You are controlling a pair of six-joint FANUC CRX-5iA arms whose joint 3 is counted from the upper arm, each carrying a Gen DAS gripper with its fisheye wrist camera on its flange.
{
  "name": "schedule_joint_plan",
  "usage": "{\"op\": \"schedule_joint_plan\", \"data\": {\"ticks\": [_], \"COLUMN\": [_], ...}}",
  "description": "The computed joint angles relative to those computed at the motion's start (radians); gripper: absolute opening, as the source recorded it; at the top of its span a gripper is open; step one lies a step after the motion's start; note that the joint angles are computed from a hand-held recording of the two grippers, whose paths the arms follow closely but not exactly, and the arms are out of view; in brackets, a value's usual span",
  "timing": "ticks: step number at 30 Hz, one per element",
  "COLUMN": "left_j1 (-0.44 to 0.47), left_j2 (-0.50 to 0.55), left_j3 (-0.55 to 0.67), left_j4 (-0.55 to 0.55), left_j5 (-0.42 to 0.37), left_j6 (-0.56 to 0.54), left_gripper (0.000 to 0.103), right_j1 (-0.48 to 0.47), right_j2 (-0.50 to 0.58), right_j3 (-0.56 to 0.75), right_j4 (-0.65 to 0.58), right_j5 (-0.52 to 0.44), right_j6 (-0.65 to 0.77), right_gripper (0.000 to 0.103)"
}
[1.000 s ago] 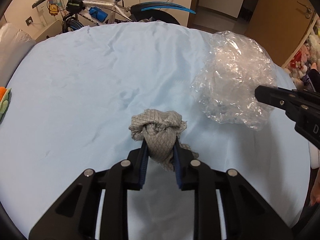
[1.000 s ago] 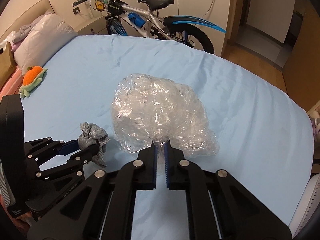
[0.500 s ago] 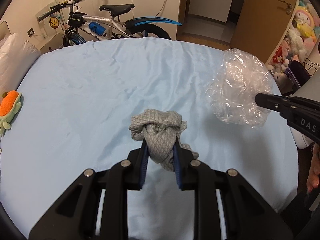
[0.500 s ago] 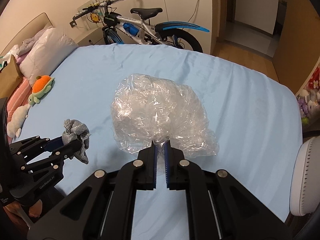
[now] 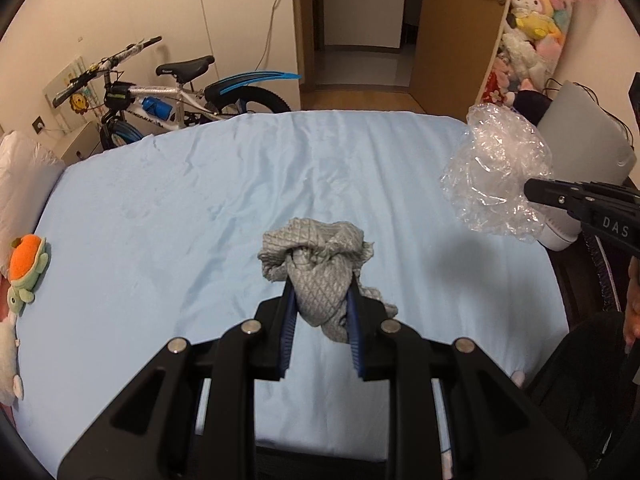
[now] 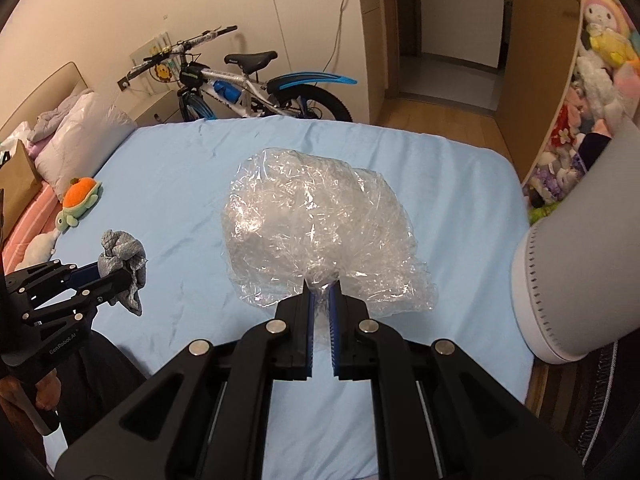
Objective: Collect trash
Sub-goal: 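Carry the grey sock and clear plastic bag with both tools over the grey bin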
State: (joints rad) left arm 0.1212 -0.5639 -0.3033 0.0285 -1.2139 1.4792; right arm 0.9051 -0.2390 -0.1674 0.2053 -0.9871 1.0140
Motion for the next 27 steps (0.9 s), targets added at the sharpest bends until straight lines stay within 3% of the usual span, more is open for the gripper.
{"op": "schedule_joint_plan", "data": {"ticks": [6,14,21,27], "left_j1": [-0.182,-0.377,-0.511,-0.595], "left_j2": [0.069,0.225,0.400,0.548], "left_j3": [0.100,0.277,0.462,0.630], "left_j4": [-0.080,-0.113,-0.101,-0.100], "left_j5": [-0.003,0.036,0.088,0.113], "left_j6": [0.077,0.113,0.106,0.094], "left_gripper": [0.023,0.023,0.023,0.023], "right_j1": [-0.068,-0.248,-0.425,-0.580], "right_j2": [-0.122,-0.245,-0.257,-0.198], "right_j3": [-0.061,-0.085,-0.023,0.070], "right_j4": [0.049,0.079,0.076,0.022], "right_j5": [-0.037,-0.080,-0.068,-0.018], "right_j6": [-0.031,0.004,0.105,0.224], "right_gripper": [0.006,0.006,0.006,0.006]}}
